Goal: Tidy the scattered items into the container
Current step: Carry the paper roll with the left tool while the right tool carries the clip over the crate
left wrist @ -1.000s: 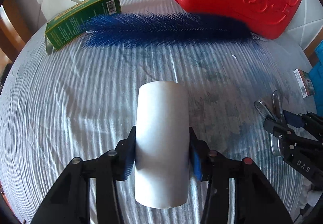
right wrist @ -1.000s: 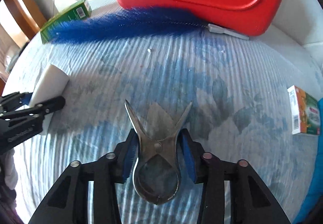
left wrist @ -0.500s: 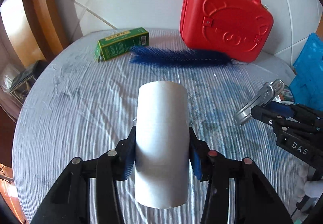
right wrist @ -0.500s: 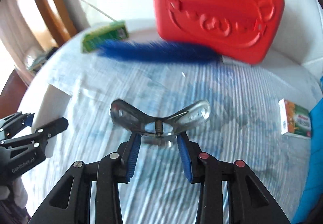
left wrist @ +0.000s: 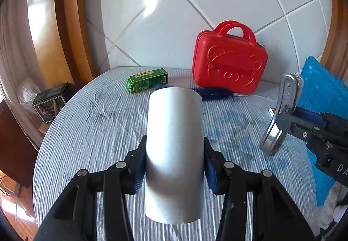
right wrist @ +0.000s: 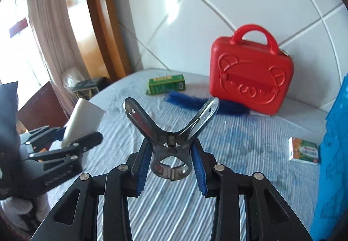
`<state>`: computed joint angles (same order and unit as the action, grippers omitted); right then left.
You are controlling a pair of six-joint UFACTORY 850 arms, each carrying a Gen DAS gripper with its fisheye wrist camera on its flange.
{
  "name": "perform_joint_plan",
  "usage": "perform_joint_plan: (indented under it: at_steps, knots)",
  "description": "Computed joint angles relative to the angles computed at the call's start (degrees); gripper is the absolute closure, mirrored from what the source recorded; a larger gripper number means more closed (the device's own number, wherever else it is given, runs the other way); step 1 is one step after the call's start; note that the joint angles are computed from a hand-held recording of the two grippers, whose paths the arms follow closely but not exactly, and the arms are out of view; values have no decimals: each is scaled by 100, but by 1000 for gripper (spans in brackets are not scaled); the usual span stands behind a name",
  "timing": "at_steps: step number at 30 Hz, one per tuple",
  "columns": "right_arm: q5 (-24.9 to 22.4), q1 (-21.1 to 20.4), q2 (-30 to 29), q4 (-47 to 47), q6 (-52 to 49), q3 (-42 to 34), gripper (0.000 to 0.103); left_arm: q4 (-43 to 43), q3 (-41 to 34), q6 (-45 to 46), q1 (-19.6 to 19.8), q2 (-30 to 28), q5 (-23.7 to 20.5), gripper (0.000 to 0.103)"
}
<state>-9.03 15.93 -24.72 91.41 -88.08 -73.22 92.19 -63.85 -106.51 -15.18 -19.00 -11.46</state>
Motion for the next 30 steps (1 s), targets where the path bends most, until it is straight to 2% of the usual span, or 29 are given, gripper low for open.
perform_joint_plan:
  at_steps: [9, 14, 18, 21, 23, 26, 30]
  knots:
    - [222, -83, 1057, 3165, -3030, 1035, 66, 1606, 306, -1656, -503, 348, 30, 58]
    - [191, -310, 1601, 4318, -4265, 1519, 66, 1392, 172, -1583, -935, 342, -128, 58]
    - [88, -611, 2125, 4520, -4536, 1934, 66, 1111, -95, -1422, -1399, 237, -319, 58]
    - [-7, -934, 2490, 3996, -4155, 2194, 66, 855, -453, -1275, -1767, 33, -466, 58]
    - [-83, -1222, 2736, 3845, -4123, 2369, 66, 542, -774, -1015, -1986, -162, -493, 58]
    - [-304, -1711, 3011, 3175, -3550, 2552, 66, 114, -1358, -534, -2360, -491, -622, 58]
    - [-703, -2535, 3407, 2543, -3094, 2773, 66, -523, -2294, 286, -2849, -973, -786, 58]
